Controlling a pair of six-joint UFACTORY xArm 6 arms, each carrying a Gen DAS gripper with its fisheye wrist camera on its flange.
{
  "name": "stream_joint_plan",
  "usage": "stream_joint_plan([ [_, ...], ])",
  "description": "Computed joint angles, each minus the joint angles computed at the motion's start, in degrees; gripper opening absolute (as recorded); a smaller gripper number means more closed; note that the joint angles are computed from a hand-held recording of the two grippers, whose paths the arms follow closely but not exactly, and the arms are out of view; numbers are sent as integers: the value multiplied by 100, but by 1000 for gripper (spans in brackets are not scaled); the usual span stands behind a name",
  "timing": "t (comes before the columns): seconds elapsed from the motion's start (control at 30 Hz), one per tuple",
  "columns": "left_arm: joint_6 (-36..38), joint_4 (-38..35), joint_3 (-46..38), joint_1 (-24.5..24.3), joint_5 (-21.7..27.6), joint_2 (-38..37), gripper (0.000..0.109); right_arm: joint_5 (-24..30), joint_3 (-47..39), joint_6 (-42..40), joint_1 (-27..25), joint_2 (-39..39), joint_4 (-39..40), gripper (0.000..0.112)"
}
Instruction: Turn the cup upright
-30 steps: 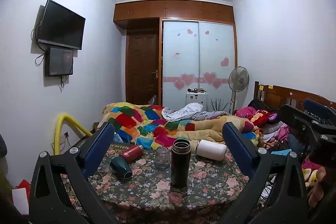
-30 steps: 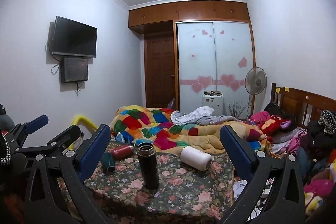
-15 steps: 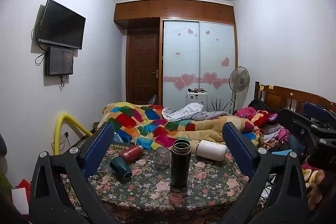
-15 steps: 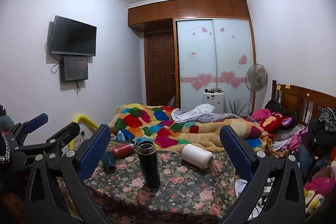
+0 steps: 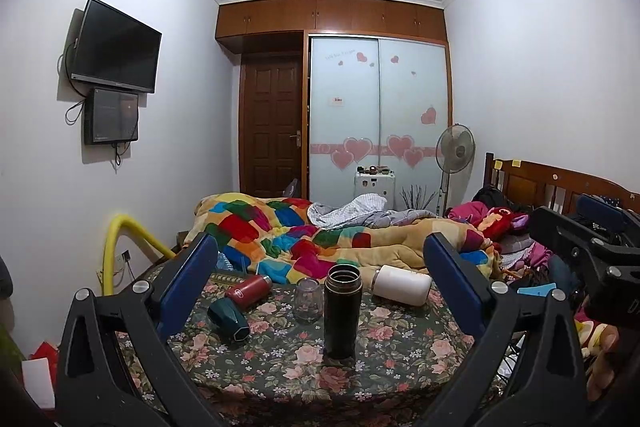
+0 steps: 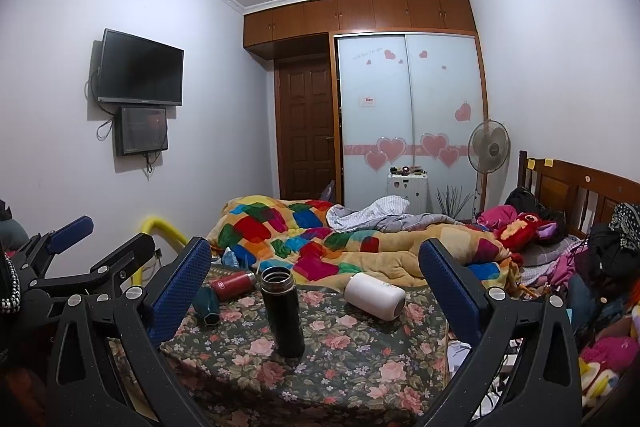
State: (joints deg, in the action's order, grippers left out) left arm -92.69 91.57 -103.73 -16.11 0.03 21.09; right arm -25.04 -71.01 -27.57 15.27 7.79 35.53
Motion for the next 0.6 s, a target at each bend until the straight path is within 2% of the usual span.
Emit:
stream_joint_plan([
  [0.6, 541, -581, 18, -5, -53, 68, 103, 57, 12, 203, -42, 29, -131, 103],
])
